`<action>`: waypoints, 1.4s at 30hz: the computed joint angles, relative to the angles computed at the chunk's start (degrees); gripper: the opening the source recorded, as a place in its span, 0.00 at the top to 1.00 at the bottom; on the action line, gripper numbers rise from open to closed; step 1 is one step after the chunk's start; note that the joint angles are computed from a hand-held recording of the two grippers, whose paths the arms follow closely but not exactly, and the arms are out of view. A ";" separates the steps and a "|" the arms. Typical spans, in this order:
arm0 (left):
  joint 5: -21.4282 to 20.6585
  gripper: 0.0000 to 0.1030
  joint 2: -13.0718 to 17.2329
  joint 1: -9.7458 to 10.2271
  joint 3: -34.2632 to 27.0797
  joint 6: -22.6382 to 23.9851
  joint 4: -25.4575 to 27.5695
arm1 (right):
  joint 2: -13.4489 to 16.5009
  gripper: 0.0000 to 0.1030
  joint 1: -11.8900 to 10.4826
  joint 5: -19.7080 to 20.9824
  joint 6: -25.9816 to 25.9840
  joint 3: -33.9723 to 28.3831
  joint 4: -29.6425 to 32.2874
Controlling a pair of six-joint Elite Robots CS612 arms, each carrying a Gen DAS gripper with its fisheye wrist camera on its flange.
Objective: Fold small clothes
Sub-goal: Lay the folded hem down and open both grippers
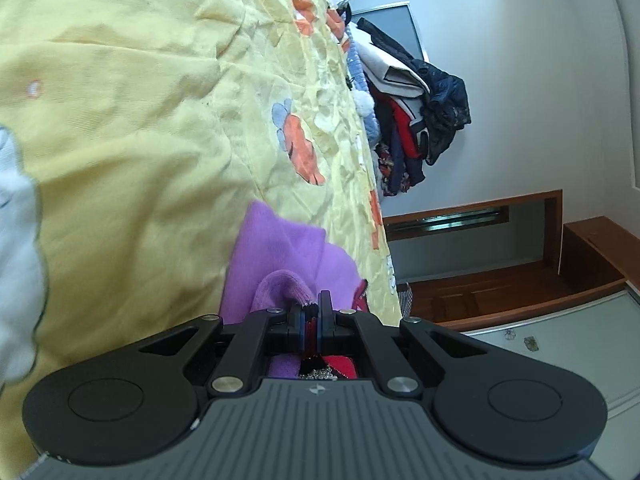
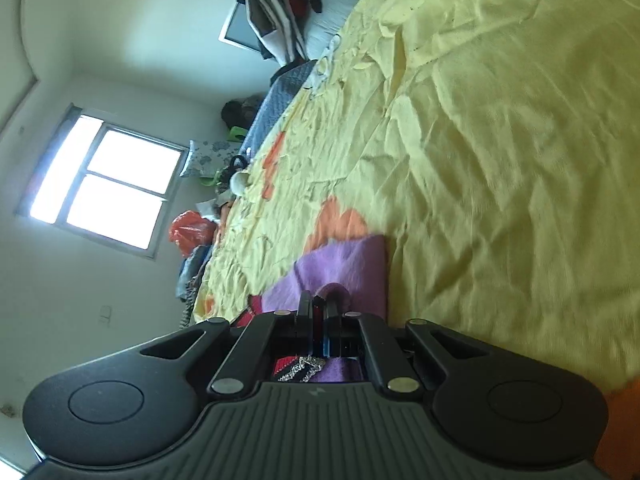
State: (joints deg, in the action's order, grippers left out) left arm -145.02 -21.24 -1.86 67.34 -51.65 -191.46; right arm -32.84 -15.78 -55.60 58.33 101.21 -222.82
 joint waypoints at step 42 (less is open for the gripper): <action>46.01 0.12 -19.49 -13.43 28.34 43.24 0.13 | -9.00 0.00 19.30 -39.94 -46.99 -1.71 29.26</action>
State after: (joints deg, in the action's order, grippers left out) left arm -99.01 -40.74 -15.29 95.68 -8.42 -191.33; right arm -41.85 3.52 -95.53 11.34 99.49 -193.57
